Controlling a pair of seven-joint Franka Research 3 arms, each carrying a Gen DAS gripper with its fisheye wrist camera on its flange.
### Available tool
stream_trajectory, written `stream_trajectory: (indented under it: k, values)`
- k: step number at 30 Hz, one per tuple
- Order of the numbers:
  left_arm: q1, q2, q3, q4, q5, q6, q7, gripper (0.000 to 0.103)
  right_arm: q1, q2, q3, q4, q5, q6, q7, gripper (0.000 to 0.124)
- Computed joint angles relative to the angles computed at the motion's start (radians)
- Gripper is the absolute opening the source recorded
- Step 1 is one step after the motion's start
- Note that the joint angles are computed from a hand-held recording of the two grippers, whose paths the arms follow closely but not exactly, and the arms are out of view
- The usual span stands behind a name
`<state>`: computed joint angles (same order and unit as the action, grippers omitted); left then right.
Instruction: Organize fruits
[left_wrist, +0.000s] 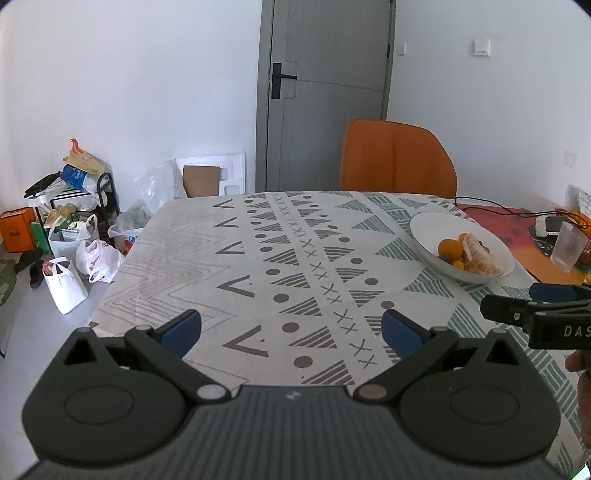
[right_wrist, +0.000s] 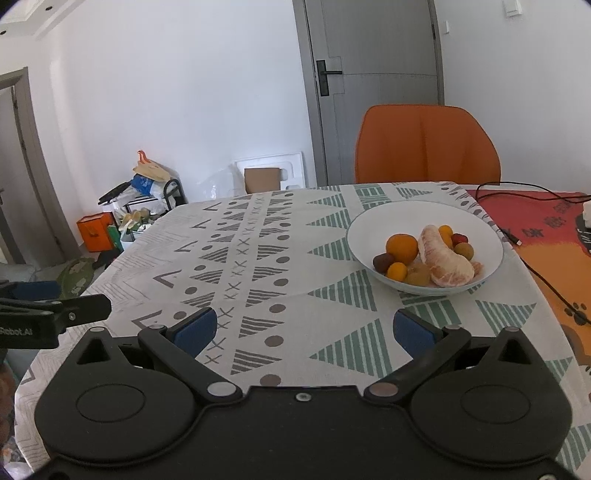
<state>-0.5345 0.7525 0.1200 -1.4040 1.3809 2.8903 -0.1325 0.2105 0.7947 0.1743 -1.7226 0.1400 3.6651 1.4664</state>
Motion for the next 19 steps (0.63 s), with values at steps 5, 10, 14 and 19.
stream_trajectory:
  k: [5, 10, 14, 19]
  values:
    - [0.0, 0.001, 0.0, 0.001, -0.007, -0.002, 0.006, 0.103, 0.006, 0.002, -0.005, 0.004, 0.007, -0.007, -0.001, 0.103]
    - [0.0, 0.001, 0.0, 0.0, -0.015, 0.004, 0.01, 0.103, 0.011, 0.005, -0.009, 0.008, 0.021, -0.01, -0.002, 0.103]
    - [-0.002, 0.004, 0.002, 0.003, -0.019, 0.002, 0.024, 0.103, 0.01, 0.01, -0.01, 0.015, 0.029, -0.013, -0.001, 0.103]
    - [0.002, 0.013, 0.0, 0.012, -0.041, -0.001, 0.039, 0.103, 0.013, 0.015, -0.016, 0.025, 0.047, -0.018, 0.001, 0.103]
